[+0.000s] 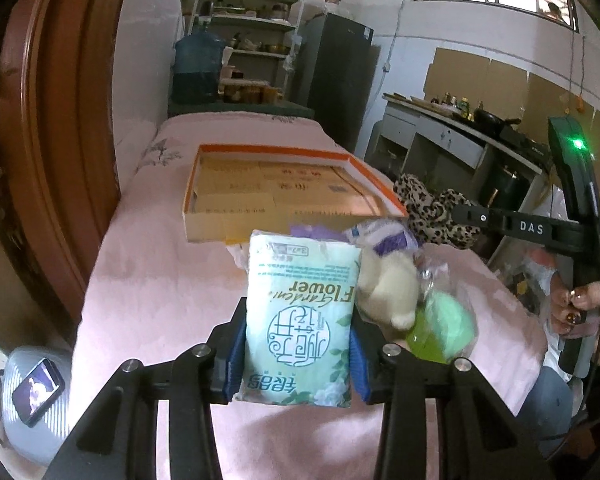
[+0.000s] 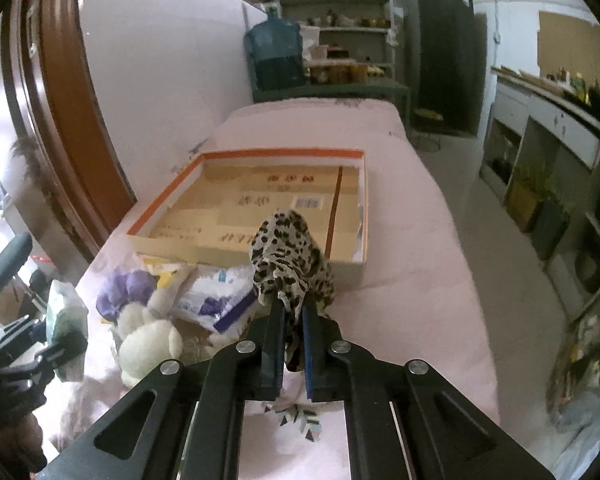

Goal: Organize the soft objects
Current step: 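Carry tissue pack and scrunchie into the box lid and open both tools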

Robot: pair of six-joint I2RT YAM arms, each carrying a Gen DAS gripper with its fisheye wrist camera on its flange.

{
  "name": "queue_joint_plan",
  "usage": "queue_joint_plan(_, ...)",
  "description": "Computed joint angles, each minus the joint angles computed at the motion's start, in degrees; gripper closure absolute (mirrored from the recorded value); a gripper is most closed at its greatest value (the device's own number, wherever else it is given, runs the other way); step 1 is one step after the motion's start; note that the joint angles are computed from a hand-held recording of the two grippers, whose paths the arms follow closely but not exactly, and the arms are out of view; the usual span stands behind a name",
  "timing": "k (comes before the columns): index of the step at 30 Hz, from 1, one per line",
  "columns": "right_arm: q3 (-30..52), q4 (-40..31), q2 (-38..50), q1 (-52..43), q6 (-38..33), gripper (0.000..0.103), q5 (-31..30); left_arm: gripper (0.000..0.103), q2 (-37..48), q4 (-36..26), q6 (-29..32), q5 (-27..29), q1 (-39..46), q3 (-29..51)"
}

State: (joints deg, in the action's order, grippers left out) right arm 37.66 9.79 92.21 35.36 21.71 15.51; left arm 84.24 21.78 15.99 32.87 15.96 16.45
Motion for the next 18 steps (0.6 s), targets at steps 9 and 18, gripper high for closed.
queue_joint_plan(9, 1.88, -2.3, -4.19, -2.55, -4.43, 0.096, -0.98, 0.061, -5.51, -7.14, -4.36, -2.29, -1.97, 6.4)
queue_joint_plan(18, 6.8, -4.27, -4.13, -5.8, -8.71, 0.096, -4.54, 0.061, -1.36, -12.0, -8.5, -7.04, -4.83, 18.11)
